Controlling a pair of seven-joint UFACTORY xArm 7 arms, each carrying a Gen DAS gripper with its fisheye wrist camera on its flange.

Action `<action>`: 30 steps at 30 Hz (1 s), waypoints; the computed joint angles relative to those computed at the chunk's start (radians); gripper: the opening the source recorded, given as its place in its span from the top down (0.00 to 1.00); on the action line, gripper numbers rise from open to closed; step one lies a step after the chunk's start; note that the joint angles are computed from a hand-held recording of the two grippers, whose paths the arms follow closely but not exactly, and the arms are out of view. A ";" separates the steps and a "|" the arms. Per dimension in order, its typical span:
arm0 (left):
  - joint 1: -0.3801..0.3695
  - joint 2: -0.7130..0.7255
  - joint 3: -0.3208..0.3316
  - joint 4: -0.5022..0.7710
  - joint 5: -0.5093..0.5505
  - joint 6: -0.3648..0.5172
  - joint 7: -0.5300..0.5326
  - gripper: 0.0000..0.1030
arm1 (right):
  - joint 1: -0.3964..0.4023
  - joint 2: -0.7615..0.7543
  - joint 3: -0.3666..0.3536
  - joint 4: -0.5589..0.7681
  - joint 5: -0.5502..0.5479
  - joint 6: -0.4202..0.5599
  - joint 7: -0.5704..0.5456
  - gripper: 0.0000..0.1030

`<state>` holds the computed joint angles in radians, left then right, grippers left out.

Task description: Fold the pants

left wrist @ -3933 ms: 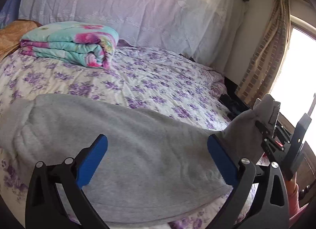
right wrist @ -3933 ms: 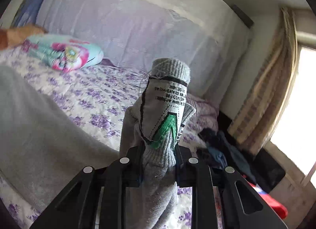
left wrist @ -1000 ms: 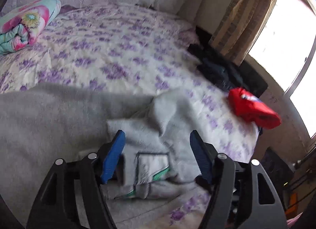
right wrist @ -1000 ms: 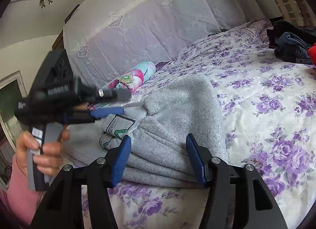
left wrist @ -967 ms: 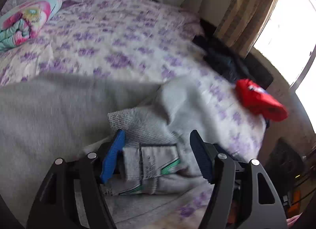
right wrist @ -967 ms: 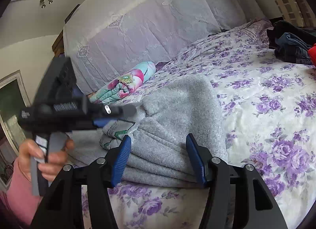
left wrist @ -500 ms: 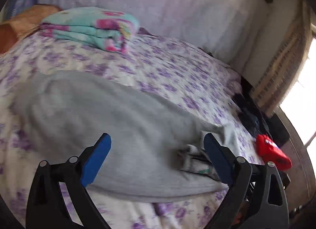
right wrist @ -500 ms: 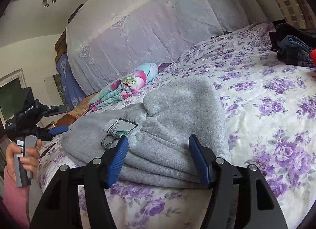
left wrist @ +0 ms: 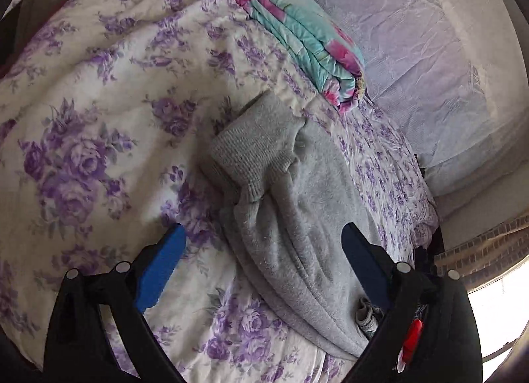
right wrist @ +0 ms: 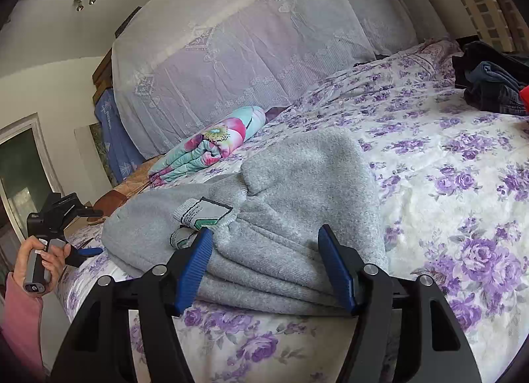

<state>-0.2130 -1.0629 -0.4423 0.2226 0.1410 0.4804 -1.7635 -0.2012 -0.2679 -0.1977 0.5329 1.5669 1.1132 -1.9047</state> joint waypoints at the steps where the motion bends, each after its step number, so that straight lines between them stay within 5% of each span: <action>1: 0.006 0.019 -0.001 0.002 0.001 -0.022 0.000 0.10 | 0.000 0.000 0.000 0.000 0.000 0.000 0.000 0.35; 12: 0.057 0.148 0.079 -0.031 -0.017 -0.261 0.103 0.11 | 0.000 -0.001 0.001 -0.003 0.003 0.001 -0.006 0.35; 18: 0.143 0.221 0.022 -0.007 -0.016 -0.338 0.127 0.11 | -0.004 0.004 -0.005 0.004 -0.007 0.019 -0.008 0.34; 19: 0.158 0.219 0.007 -0.009 -0.017 -0.350 0.121 0.13 | -0.005 0.006 -0.005 0.005 -0.008 0.022 -0.009 0.34; 23: 0.192 0.179 -0.058 0.001 -0.010 -0.297 0.095 0.55 | -0.009 0.017 -0.009 0.014 -0.018 0.042 -0.011 0.31; 30: 0.217 0.107 -0.127 0.028 0.052 -0.208 0.044 0.64 | -0.016 0.026 -0.006 0.020 -0.022 0.057 -0.015 0.30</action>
<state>0.0043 -0.9560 -0.5692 0.2507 0.1934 0.2722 -1.7198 -0.2175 -0.2415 -0.2041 0.5524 1.5450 1.1699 -1.9196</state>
